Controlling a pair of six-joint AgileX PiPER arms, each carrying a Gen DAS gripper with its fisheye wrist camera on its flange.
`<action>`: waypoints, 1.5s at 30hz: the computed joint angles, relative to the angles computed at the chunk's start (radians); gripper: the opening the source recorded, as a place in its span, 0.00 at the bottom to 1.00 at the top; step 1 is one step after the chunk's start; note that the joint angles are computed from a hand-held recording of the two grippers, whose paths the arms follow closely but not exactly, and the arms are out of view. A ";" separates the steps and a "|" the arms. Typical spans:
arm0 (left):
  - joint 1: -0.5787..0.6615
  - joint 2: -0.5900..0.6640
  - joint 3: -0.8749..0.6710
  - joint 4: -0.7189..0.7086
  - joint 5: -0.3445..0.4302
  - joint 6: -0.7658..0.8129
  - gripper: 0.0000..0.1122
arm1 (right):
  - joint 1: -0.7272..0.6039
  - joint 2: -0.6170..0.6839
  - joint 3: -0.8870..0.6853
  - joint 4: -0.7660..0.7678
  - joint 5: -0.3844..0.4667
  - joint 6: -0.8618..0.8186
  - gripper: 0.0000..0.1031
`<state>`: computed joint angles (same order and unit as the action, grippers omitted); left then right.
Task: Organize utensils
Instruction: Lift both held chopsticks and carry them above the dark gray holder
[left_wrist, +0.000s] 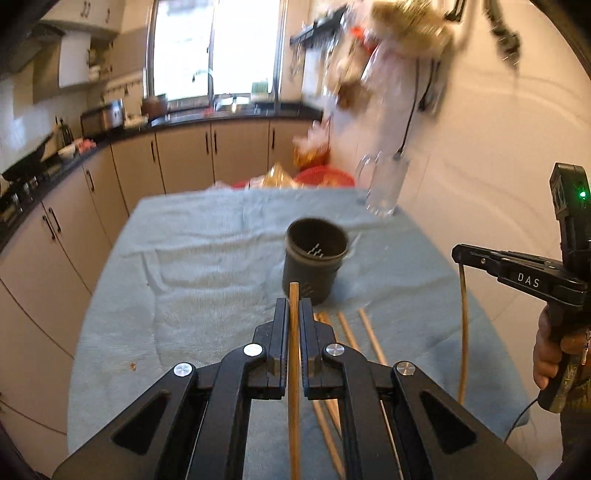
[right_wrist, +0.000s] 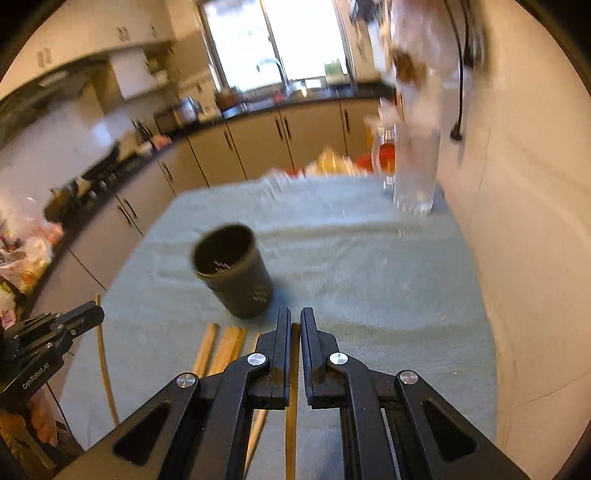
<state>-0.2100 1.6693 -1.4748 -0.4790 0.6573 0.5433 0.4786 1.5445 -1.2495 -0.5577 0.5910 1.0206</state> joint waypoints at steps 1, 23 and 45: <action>0.000 -0.042 0.047 -0.020 -0.023 0.020 0.04 | 0.026 -0.020 0.014 -0.046 0.002 0.050 0.06; 0.108 -0.394 0.325 -0.285 -0.003 0.205 0.05 | 0.426 -0.257 0.177 -0.566 0.240 0.537 0.05; -0.001 0.046 -0.426 -0.074 0.041 -0.163 0.04 | 0.110 -0.105 -0.133 -0.552 -0.036 0.440 0.06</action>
<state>-0.2111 1.7154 -1.9007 -0.5532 0.6984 0.3807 0.5882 1.4398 -1.3824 -1.1101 0.5553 1.4603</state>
